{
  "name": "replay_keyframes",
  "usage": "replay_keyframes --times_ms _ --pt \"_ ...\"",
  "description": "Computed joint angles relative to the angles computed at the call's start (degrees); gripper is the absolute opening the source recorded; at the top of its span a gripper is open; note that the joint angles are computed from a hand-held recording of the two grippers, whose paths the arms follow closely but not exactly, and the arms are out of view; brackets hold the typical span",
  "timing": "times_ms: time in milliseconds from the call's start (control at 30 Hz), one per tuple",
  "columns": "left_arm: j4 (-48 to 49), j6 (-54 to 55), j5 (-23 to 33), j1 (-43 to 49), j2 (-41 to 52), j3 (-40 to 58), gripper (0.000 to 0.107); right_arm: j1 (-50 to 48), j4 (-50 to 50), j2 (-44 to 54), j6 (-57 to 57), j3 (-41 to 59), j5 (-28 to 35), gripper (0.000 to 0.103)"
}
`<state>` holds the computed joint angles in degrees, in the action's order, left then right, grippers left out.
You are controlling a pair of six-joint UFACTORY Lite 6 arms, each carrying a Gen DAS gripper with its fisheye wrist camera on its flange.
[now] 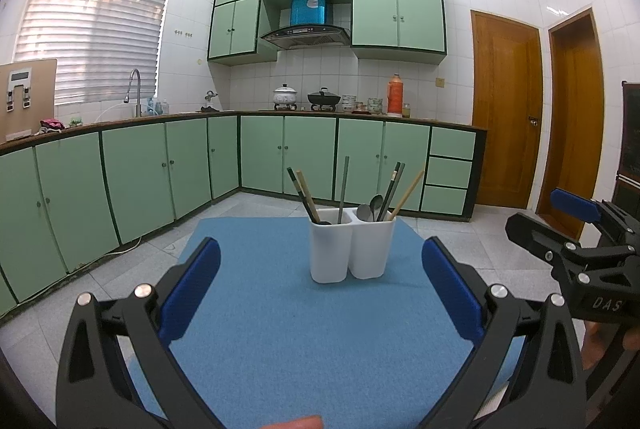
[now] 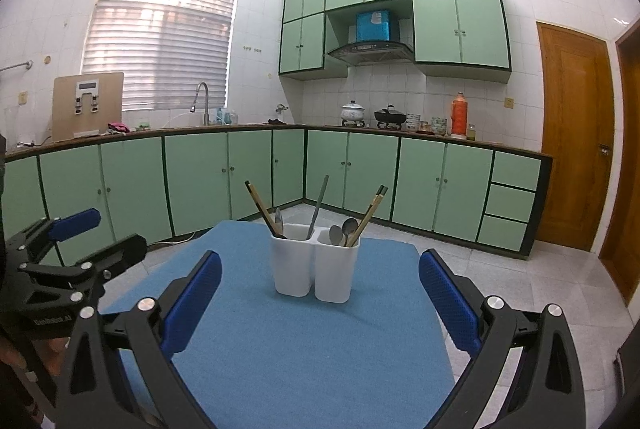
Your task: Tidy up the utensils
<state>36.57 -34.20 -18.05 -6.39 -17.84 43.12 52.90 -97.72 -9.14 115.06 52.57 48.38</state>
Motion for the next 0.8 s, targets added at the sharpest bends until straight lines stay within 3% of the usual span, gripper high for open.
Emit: replay_keyframes --times_ms 800 --pt "0.2 -0.1 -0.2 0.4 -0.1 -0.2 0.098 0.1 0.0 -0.5 0.0 -0.7 0.3 0.097"
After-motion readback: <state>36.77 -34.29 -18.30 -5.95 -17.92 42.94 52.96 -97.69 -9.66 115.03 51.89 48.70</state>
